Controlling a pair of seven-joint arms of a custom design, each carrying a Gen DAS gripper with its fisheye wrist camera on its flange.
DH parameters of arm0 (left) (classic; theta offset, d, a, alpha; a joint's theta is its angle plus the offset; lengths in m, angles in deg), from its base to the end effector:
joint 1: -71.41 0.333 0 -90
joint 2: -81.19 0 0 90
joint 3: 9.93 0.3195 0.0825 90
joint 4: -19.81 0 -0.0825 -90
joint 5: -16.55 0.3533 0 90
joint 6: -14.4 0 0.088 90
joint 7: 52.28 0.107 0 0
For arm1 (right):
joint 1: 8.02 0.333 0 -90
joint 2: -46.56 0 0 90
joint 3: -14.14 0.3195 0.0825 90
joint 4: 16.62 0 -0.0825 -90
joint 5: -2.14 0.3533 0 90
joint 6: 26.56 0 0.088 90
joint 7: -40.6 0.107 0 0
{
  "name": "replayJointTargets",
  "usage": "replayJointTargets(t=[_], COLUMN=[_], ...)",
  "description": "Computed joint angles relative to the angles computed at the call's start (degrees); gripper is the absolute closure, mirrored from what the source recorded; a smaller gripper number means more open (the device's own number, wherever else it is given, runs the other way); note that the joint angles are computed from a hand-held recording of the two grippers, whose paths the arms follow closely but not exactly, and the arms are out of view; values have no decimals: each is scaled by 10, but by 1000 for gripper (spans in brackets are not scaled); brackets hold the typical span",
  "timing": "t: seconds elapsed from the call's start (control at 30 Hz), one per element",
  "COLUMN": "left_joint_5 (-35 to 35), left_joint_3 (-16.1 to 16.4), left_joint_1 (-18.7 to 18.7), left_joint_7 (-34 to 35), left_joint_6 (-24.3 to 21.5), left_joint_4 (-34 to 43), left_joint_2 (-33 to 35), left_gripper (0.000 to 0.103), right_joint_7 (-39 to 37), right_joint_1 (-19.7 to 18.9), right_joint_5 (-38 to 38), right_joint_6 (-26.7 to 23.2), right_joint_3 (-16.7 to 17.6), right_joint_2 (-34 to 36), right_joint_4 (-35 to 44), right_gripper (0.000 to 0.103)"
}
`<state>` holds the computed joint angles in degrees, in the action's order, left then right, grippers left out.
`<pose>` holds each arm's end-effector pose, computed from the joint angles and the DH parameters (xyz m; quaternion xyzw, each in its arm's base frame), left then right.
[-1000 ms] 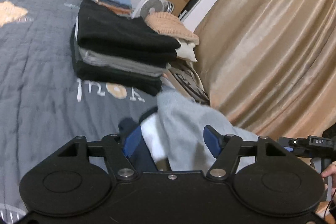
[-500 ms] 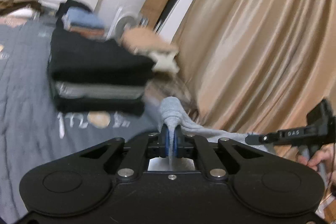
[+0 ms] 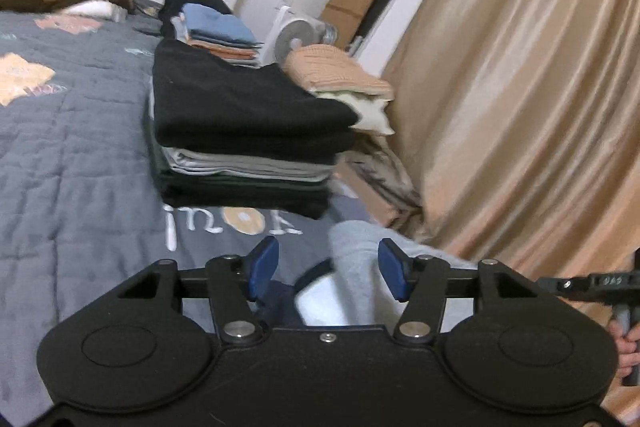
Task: Fold clothes
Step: 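Lower the bundle onto the stack and open the left tool, then press the grey bundle flat on the stack with the left tool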
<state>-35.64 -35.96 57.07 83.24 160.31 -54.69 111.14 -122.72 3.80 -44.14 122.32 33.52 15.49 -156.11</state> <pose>0.6095 -0.3872 0.5583 0.3298 -0.7680 0.5451 0.0650 0.3314 0.2441 0.5694 -0.3602 0.8045 -0.2386 0.4076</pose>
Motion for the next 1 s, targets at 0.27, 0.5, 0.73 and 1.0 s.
replayJointTargets(t=[0.27,0.5,0.73,1.0], left_joint_5=[-146,-197,-184,-214], left_joint_3=[-25,9,55,81], left_joint_1=[48,29,-1,-7], left_joint_7=[131,148,180,231], left_joint_6=[-94,-163,-210,-254], left_joint_4=[-125,-216,-267,-310], left_joint_2=[-105,-164,-198,-239], left_gripper=[39,36,36,37], right_joint_7=[-11,60,100,89], right_joint_1=[33,18,2,13], right_joint_5=[44,36,18,32], right_joint_6=[-7,27,12,17], right_joint_3=[18,21,26,53], right_joint_2=[-20,-9,-58,-85], right_joint_4=[-11,-26,-55,-60], right_gripper=[56,96,100,90])
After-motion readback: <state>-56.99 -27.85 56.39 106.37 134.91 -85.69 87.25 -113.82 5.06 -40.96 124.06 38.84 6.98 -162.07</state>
